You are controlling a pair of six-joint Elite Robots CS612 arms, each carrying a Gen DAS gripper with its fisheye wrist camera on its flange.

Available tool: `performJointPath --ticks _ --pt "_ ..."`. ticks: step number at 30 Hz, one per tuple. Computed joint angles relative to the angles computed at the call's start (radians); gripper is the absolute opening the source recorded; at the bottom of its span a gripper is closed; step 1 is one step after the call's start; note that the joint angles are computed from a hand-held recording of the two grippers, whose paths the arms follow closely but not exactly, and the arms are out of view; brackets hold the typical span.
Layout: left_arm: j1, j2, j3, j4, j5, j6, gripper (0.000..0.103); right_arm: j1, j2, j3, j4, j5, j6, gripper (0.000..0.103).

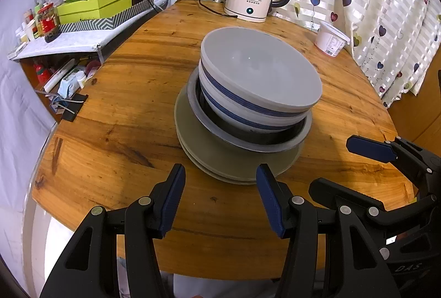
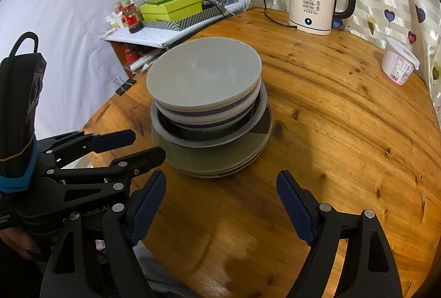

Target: Organize plates and bowls

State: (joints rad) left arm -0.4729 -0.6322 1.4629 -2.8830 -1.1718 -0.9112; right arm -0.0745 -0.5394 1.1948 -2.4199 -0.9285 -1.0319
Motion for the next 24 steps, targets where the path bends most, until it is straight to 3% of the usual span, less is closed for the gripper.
performJointPath --ticks 24 --pt "0.003 0.003 -0.002 -0.005 -0.013 -0.016 0.055 -0.001 -0.002 0.005 -0.010 0.004 0.002 0.083"
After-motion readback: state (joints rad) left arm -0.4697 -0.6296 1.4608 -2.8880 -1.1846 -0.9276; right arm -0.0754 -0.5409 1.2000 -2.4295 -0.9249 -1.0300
